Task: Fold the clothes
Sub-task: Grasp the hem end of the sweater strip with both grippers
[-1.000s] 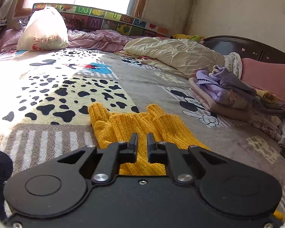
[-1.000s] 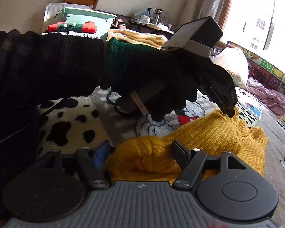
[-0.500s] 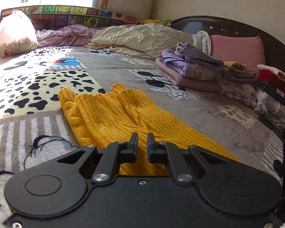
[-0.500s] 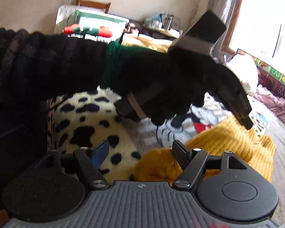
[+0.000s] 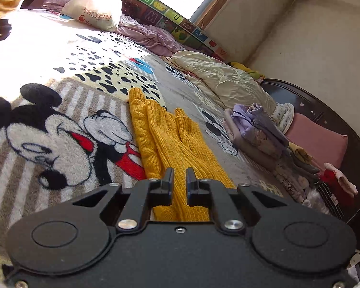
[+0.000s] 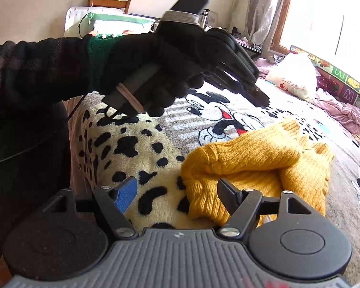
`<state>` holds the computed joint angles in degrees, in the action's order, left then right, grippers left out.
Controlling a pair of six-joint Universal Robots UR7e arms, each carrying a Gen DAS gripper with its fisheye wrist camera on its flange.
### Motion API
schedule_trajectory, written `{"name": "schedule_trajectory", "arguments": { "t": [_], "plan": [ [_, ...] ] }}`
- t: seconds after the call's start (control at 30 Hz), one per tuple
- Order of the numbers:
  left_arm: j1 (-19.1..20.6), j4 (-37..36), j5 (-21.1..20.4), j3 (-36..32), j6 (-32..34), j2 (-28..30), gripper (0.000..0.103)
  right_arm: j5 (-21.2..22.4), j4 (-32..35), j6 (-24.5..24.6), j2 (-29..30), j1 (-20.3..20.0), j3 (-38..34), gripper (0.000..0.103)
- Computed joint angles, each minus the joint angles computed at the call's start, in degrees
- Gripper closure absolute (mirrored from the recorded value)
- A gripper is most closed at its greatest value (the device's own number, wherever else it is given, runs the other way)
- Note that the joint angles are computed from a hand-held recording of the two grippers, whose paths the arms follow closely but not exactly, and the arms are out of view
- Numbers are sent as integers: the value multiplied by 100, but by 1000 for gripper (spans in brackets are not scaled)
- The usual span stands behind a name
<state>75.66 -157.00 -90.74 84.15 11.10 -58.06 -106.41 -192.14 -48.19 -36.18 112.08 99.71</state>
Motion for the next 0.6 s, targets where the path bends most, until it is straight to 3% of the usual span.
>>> {"name": "schedule_trajectory", "arguments": {
  "t": [0.17,0.27,0.4,0.5,0.6],
  "plan": [
    [-225,-4,731,789,-396,-372,97,61,-859,996,-383,-208,638,31],
    [-282,-122,773,958,-384,-400,97,264,-1502,1666,-392,-432,651,32],
    [-325,-281,646,1119,-286,-499,97,354,-1798,2582,-346,-678,580,33],
    [-377,-163,885,1157,-163,-446,97,163,-1760,2796,-294,-728,549,33],
    [-385,-165,958,1188,-68,-415,97,13,-1766,2707,-189,-737,519,33]
  ]
}}
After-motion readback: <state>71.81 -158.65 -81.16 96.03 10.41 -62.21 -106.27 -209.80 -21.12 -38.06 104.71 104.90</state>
